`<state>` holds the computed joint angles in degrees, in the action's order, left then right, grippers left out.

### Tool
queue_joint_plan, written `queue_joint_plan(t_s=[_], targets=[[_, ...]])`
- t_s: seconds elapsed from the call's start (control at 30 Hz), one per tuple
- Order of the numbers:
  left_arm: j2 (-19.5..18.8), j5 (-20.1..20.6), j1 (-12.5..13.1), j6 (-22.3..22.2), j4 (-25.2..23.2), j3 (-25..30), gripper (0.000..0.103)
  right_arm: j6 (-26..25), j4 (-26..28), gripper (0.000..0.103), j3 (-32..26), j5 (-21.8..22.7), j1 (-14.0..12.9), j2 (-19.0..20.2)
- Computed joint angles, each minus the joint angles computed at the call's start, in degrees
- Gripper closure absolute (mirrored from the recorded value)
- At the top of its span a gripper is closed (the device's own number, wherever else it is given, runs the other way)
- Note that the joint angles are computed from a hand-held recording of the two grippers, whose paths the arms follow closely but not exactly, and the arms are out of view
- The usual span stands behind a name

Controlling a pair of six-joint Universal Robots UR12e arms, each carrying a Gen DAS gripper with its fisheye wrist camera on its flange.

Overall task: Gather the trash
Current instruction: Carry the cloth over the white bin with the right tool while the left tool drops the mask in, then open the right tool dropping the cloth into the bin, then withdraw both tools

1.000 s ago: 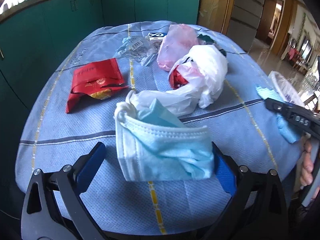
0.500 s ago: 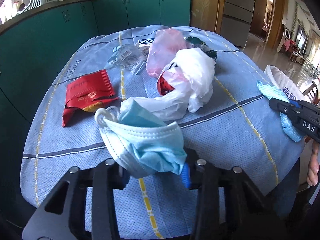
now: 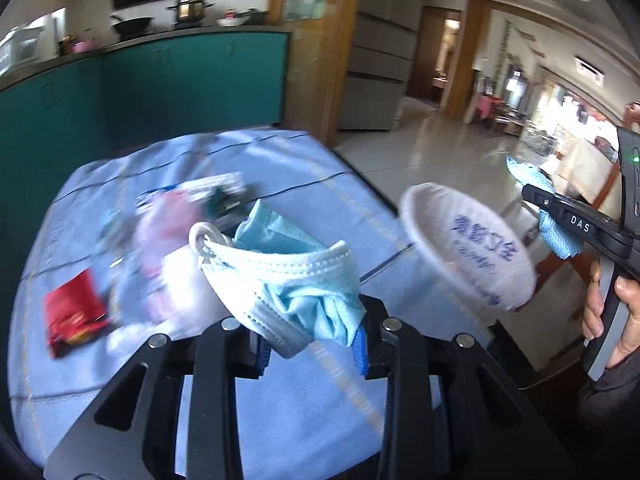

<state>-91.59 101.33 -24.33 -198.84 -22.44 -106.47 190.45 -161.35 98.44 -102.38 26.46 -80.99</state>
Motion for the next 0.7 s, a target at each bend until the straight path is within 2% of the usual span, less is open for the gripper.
queue_joint_plan(t_s=[0.13, 0.23, 0.3, 0.4, 0.5, 0.57, 0.6, 0.63, 0.7], targets=[[-6.00, -4.73, -1.46, 4.66, 2.14, 6.16, 0.071, 2.63, 0.80, 0.079, 2.86, -2.42, -1.60, -2.96], [-10.46, -8.22, -2.32, 6.16, 0.65, 11.35, 0.071, 5.44, 2.40, 0.079, 5.05, -1.96, -2.95, -5.02], [-12.76, -9.08, -3.10, 7.00, -0.74, 14.15, 0.071, 7.32, 2.73, 0.079, 6.43, -0.19, -4.02, -6.14], [-16.24, -9.41, -4.32, 8.48, -2.73, 18.37, 0.067, 9.33, 4.04, 0.079, 7.56, -0.96, -4.67, -7.06], [-18.34, -8.76, -5.66, 10.77, -3.71, 20.98, 0.060, 10.04, 4.65, 0.079, 7.99, -0.89, -4.96, -7.39], [-19.22, -8.78, -6.07, 11.83, -3.96, 21.98, 0.047, 10.40, 5.02, 0.079, 7.69, -0.96, -4.84, -7.10], [-19.37, -9.10, -6.13, 11.99, -3.74, 22.11, 0.034, 10.61, 5.16, 0.079, 7.62, -0.85, -4.85, -6.99], [-19.52, -8.97, -6.15, 11.94, -3.04, 22.12, 0.027, 10.71, 5.26, 0.079, 7.50, -0.71, -4.86, -6.84], [-19.10, -8.25, -6.21, 11.94, -1.57, 21.36, 0.020, 10.67, 5.38, 0.079, 7.18, -0.02, -4.82, -6.35]])
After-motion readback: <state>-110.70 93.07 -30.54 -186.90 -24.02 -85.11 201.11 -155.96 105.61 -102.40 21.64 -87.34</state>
